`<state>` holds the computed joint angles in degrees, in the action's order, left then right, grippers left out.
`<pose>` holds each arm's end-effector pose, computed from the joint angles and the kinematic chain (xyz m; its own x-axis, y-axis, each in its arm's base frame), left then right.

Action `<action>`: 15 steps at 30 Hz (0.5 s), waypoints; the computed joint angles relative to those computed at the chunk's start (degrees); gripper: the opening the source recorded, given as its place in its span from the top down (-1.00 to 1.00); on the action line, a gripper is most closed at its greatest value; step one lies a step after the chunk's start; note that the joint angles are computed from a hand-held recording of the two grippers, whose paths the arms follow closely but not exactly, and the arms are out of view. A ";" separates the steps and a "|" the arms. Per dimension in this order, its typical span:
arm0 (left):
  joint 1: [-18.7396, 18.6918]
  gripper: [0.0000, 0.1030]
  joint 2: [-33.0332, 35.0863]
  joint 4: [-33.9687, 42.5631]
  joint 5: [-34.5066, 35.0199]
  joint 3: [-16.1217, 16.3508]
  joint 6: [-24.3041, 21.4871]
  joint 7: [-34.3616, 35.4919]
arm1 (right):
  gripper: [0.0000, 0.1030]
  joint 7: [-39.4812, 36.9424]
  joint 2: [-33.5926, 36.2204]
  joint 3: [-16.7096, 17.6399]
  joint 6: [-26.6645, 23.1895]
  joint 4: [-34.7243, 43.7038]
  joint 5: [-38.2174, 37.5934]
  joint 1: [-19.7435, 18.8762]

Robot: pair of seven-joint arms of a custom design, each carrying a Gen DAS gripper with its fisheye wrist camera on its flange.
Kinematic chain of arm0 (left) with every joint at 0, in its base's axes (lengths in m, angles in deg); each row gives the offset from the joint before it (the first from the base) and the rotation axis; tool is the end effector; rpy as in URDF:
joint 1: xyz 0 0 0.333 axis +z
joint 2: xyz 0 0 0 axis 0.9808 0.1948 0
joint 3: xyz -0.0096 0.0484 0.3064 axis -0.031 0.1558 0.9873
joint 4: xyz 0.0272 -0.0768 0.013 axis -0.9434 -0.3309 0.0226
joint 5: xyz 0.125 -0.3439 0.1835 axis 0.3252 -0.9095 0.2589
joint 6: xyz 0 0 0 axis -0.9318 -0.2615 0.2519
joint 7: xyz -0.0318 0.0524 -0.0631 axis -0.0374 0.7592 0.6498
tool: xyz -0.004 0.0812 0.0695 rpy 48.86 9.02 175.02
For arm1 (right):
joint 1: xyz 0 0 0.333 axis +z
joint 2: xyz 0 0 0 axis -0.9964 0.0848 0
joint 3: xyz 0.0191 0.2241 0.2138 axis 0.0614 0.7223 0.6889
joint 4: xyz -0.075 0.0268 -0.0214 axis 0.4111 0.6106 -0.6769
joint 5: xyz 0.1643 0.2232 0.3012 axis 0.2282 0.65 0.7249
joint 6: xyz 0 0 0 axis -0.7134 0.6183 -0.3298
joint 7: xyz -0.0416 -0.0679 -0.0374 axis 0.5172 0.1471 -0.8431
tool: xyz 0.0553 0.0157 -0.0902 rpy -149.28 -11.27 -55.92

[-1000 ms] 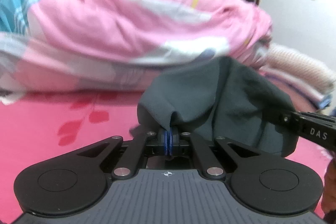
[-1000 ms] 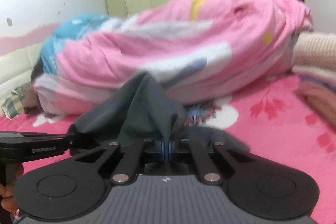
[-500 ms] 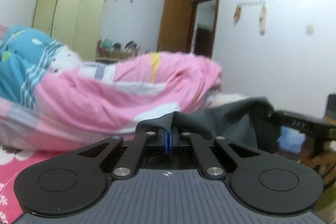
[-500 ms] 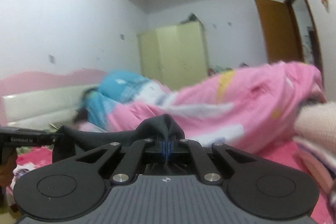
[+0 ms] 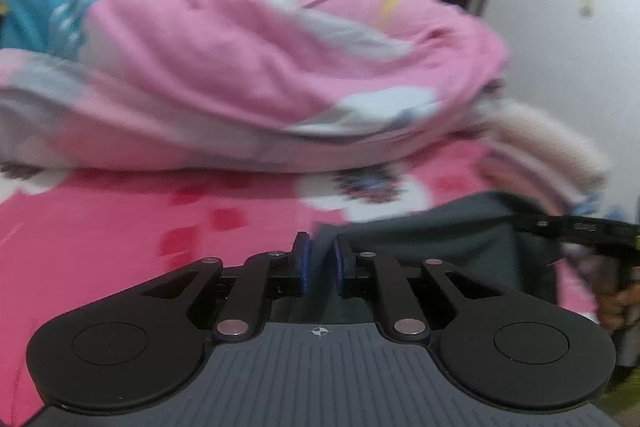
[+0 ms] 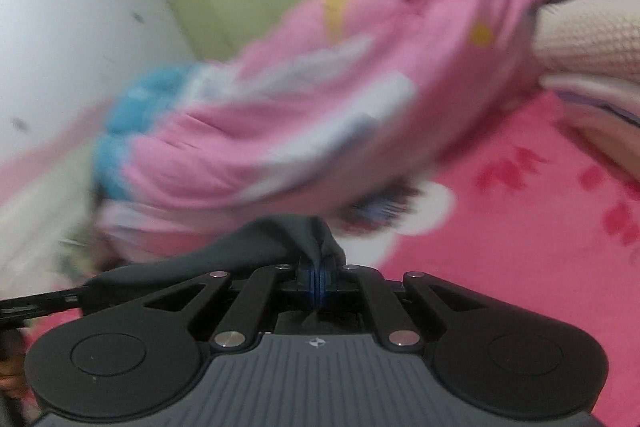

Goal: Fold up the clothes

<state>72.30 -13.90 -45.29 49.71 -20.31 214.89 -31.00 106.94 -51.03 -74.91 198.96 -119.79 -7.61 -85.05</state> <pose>0.4635 -0.1954 0.6044 0.1543 -0.9674 0.2008 -0.5237 -0.2525 -0.8137 0.5954 -0.0444 0.5849 0.4546 -0.7915 -0.4084 -0.6229 0.0452 -0.7810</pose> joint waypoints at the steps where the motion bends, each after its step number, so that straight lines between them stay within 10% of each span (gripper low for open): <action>1: 1.07 0.56 -0.15 -0.35 1.60 -1.00 -0.15 -1.52 | 0.97 0.73 0.96 0.53 2.15 0.02 -1.88 0.23; 4: 1.83 0.08 -2.71 -2.88 4.60 -1.82 2.19 -3.34 | 0.87 3.49 3.93 1.34 5.72 0.60 -6.85 0.44; 9: -3.82 -0.44 -6.04 -6.12 3.38 -0.02 2.86 5.57 | -0.27 2.55 2.07 0.08 5.73 -2.09 -1.52 -1.43; 15: -14.49 -0.67 0.10 -4.69 -6.17 4.03 7.27 25.50 | -0.33 2.02 -2.24 -4.79 -8.37 -5.64 2.57 -5.50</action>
